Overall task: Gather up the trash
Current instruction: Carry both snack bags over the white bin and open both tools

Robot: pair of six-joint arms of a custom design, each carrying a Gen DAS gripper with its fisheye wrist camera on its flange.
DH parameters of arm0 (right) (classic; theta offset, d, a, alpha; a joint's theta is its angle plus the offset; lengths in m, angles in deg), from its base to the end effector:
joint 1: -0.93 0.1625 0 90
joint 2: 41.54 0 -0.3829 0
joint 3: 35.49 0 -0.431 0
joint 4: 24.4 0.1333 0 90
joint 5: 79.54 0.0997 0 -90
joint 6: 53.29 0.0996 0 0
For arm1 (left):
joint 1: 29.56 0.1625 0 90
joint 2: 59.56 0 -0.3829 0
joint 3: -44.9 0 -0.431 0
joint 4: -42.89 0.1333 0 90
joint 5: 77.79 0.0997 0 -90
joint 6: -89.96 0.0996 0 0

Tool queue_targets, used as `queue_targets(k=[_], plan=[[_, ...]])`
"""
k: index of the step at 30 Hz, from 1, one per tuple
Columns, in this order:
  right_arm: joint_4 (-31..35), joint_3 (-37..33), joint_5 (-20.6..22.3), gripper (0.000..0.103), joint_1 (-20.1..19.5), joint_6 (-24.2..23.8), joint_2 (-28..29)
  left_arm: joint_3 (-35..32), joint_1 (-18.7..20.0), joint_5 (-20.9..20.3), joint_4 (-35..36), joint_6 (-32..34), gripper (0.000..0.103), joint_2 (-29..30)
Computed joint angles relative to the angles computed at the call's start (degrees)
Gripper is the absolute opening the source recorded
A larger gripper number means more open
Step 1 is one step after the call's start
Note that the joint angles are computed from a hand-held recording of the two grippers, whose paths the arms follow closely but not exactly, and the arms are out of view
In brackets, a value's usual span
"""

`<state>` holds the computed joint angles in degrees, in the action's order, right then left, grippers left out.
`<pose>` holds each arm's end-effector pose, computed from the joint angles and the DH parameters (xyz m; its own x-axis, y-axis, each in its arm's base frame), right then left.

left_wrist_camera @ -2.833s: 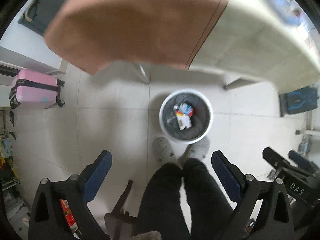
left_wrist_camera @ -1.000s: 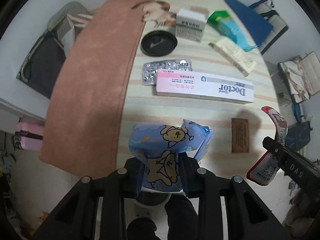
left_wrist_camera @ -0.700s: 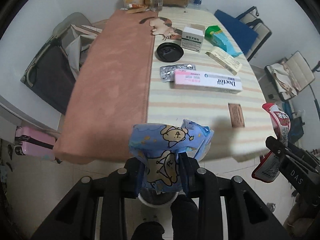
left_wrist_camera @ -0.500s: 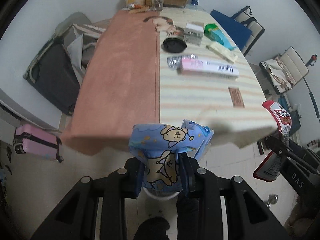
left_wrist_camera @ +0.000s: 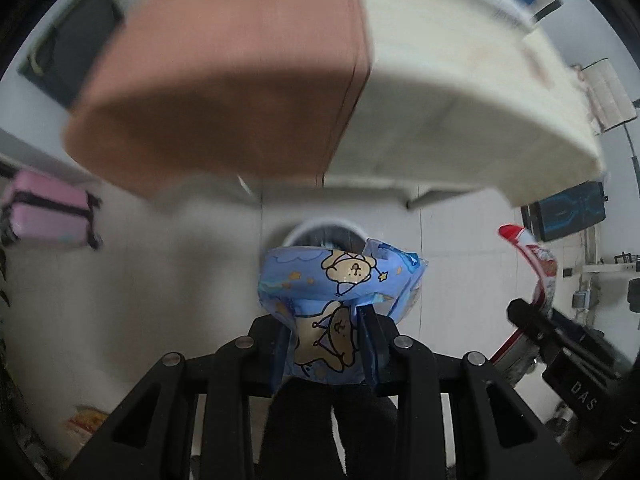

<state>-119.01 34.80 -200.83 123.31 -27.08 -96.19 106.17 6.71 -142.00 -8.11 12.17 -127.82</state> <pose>0.4535 -0.5628 0.2560 -0.8319 -0.1198 0.5419 -0.1764 0.9829 -0.0535 -0.3846 -0.5013 0.4417 -0.7415 -0.3079 -0.5961 -0.1943 0.9490 -0.2485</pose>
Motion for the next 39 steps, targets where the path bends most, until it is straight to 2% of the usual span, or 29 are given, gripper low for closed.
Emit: queue_targets(k=[2, 7, 11, 13, 15, 16, 18, 19, 20, 21, 23, 30, 34, 39], plan=[[-2.79, 5.3, 2.22, 0.045, -2.36, 0.01, -1.59, 8.59, 2.57, -2.12, -7.52, 1.68, 0.027, -3.68], [-12.77, 16.91, 7.49, 0.046, -9.62, -2.64, -3.34, 22.72, 8.48, -4.08, -18.91, 7.45, 0.027, -7.67], [-20.11, 23.19, 8.24, 0.046, -15.05, -6.27, -1.94, 31.69, 14.09, -6.9, -28.87, 11.92, 0.033, -9.41], [-23.38, 24.79, 9.15, 0.049, -17.44, -8.27, -0.33, 34.95, 16.37, -7.25, -32.22, 13.03, 0.043, -9.95], [-25.58, 25.64, 9.97, 0.053, -19.62, -9.77, 1.49, 36.83, 17.5, -5.69, -33.45, 12.78, 0.062, -10.26], [-26.78, 25.94, 10.4, 0.056, -20.52, -10.54, 2.35, 37.83, 17.58, -5.12, -34.04, 12.33, 0.067, -10.72], [-29.06, 25.98, 10.7, 0.068, -21.96, -12.74, 4.37, 39.34, 18.07, -3.97, -35.3, 11.64, 0.092, -11.55], [-30.19, 25.94, 10.42, 0.072, -22.36, -13.9, 5.23, 39.73, 18.12, -3.46, -35.61, 11.43, 0.098, -11.72], [-30.7, 25.6, 10.46, 0.081, -22.67, -14.72, 5.96, 40.04, 18.14, -2.8, -35.33, 11.04, 0.102, -11.79], [-30.98, 25.43, 10.14, 0.089, -22.86, -15.25, 6.52, 40.24, 18.25, -2.62, -34.9, 10.9, 0.102, -12.1], [-30.32, 23.78, 8.82, 0.097, -22.95, -15.78, 8.28, 40.84, 18.22, -2.09, -34.53, 10.39, 0.102, -12.39], [-28.07, 22.22, -0.57, 0.101, -20.56, -16.11, 9.85, 40.12, 15.48, 3.65, -27.95, 7.14, 0.102, -12.66], [-24.58, 21.1, -5.07, 0.101, -19.11, -15.35, 10.01, 39.08, 14.77, 3.64, -25.68, 6.28, 0.102, -12.58], [-20.75, 20.69, -6.86, 0.101, -17.86, -12.97, 8.94, 36.66, 13.09, 2.07, -21.72, 4.72, 0.102, -12.32]])
